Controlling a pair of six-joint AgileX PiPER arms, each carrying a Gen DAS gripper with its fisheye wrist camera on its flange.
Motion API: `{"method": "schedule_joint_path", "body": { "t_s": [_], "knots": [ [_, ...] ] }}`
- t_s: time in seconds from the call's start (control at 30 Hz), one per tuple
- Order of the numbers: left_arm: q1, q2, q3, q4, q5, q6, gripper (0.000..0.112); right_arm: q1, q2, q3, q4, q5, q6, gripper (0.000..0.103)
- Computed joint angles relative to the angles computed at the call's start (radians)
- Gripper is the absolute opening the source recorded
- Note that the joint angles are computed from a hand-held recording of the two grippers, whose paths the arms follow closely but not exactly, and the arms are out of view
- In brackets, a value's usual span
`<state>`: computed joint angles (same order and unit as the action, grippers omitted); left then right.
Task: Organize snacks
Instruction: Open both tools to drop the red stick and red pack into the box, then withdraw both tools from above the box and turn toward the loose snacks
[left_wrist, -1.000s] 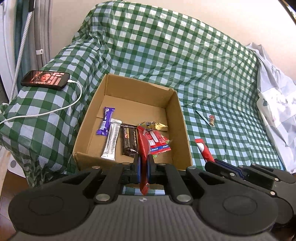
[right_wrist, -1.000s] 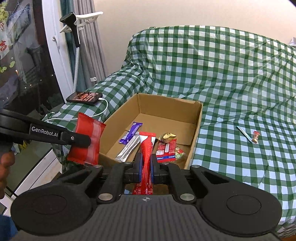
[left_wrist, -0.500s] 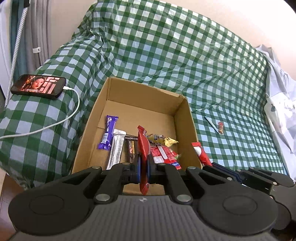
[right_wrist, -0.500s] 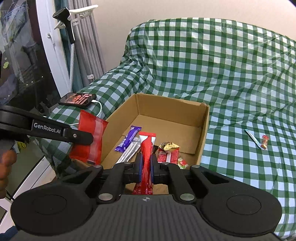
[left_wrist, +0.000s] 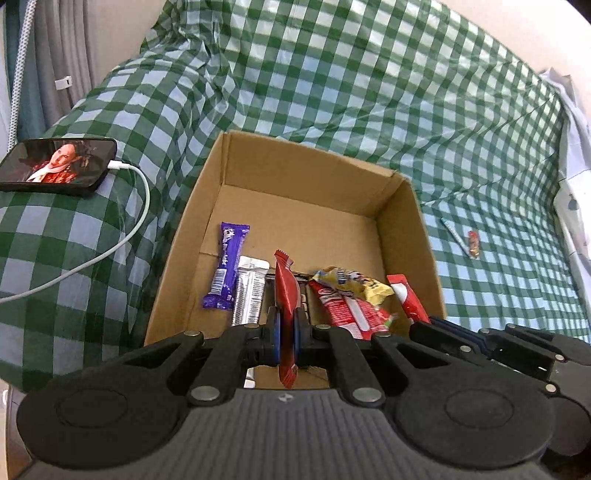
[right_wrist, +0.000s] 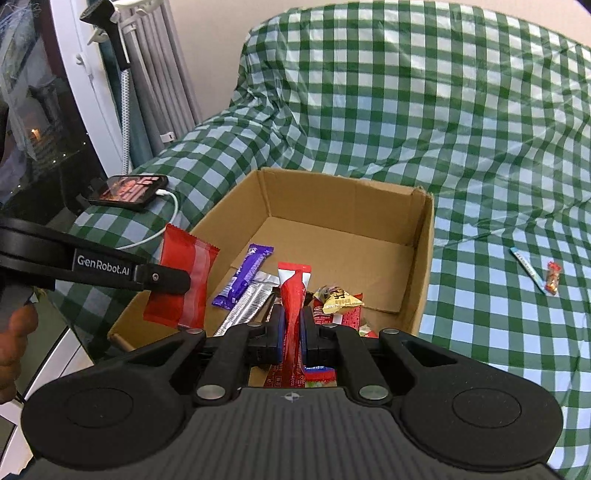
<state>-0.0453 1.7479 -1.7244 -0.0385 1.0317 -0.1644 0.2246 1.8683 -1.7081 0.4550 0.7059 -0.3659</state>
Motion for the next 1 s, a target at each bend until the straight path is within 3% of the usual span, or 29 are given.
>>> {"method": "schedule_joint_path", "body": {
  "t_s": [0.3, 0.33, 0.37, 0.4, 0.43, 0.5, 0.53, 0.8, 1.0],
  "knots": [
    [0.001, 0.112, -0.091, 0.025, 0.032, 0.007, 0.009, -0.004, 0.127, -0.136, -0.023, 0.052, 0.049, 0.01],
    [0.002, 0.117, -0.098, 0.024, 0.036, 0.009, 0.022, -0.006, 0.138, -0.15, -0.024, 0.06, 0.061, 0.012],
    [0.003, 0.118, -0.104, 0.022, 0.039, 0.011, 0.054, -0.008, 0.149, -0.168, -0.023, 0.072, 0.074, 0.016],
    [0.002, 0.109, -0.096, 0.035, 0.027, -0.001, 0.073, -0.01, 0.158, -0.183, -0.026, 0.08, 0.095, 0.019],
    [-0.005, 0.091, -0.074, 0.065, 0.003, -0.028, 0.101, -0.013, 0.165, -0.194, -0.022, 0.088, 0.11, 0.026],
    [-0.025, 0.037, 0.0, 0.147, -0.067, -0.089, 0.103, -0.019, 0.172, -0.212, -0.021, 0.105, 0.136, 0.062],
    [-0.031, 0.019, 0.02, 0.175, -0.073, -0.091, 0.103, -0.018, 0.166, -0.206, -0.032, 0.102, 0.154, 0.067],
    [-0.038, -0.105, 0.159, 0.146, 0.02, -0.113, 0.103, 0.009, -0.004, 0.011, -0.074, 0.059, 0.207, 0.09],
    [-0.094, -0.217, 0.244, 0.21, 0.068, -0.21, 0.103, 0.053, -0.165, 0.182, -0.111, 0.009, 0.222, 0.095]
  ]
}}
